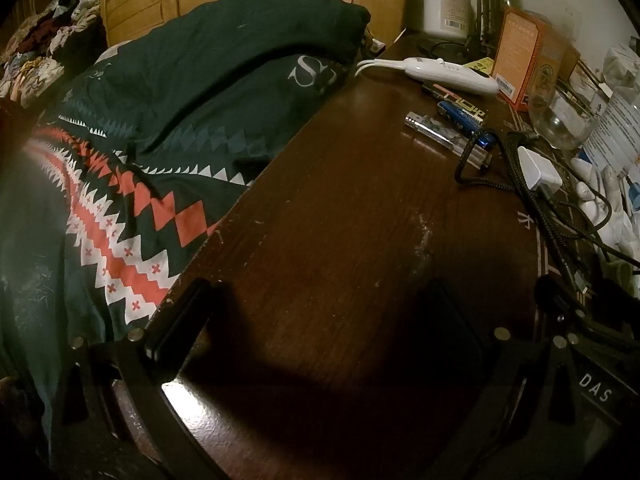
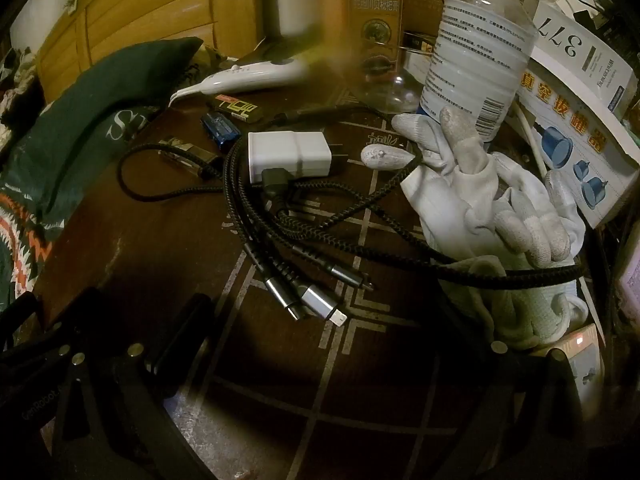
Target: Fold large clothes
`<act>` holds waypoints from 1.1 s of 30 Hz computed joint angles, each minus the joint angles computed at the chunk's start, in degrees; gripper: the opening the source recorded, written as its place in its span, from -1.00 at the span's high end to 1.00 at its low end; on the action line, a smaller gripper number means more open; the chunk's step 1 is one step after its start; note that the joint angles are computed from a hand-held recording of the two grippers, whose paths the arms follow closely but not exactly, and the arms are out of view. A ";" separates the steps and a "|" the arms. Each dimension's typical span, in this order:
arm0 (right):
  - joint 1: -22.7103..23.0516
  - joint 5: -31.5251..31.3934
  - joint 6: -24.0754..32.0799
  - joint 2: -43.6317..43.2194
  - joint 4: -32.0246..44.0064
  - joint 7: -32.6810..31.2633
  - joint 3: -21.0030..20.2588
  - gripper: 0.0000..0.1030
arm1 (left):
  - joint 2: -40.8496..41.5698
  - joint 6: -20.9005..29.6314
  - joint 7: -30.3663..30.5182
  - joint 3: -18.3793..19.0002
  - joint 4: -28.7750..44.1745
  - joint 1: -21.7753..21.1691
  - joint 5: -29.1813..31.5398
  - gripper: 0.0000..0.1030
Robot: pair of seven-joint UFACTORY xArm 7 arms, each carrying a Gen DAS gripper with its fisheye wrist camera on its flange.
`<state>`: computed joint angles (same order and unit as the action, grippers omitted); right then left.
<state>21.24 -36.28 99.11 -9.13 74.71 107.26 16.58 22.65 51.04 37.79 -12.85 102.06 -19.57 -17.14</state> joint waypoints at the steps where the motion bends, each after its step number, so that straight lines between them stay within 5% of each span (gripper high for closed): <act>1: 0.00 0.00 0.00 0.00 0.00 0.00 0.00 -1.00 | 0.02 0.03 0.07 -0.01 0.03 0.03 -0.04 -1.00; 33: 0.01 0.00 0.00 -0.01 0.01 -0.02 -0.02 -1.00 | 0.07 0.51 1.66 -0.12 0.20 0.52 -1.08 -1.00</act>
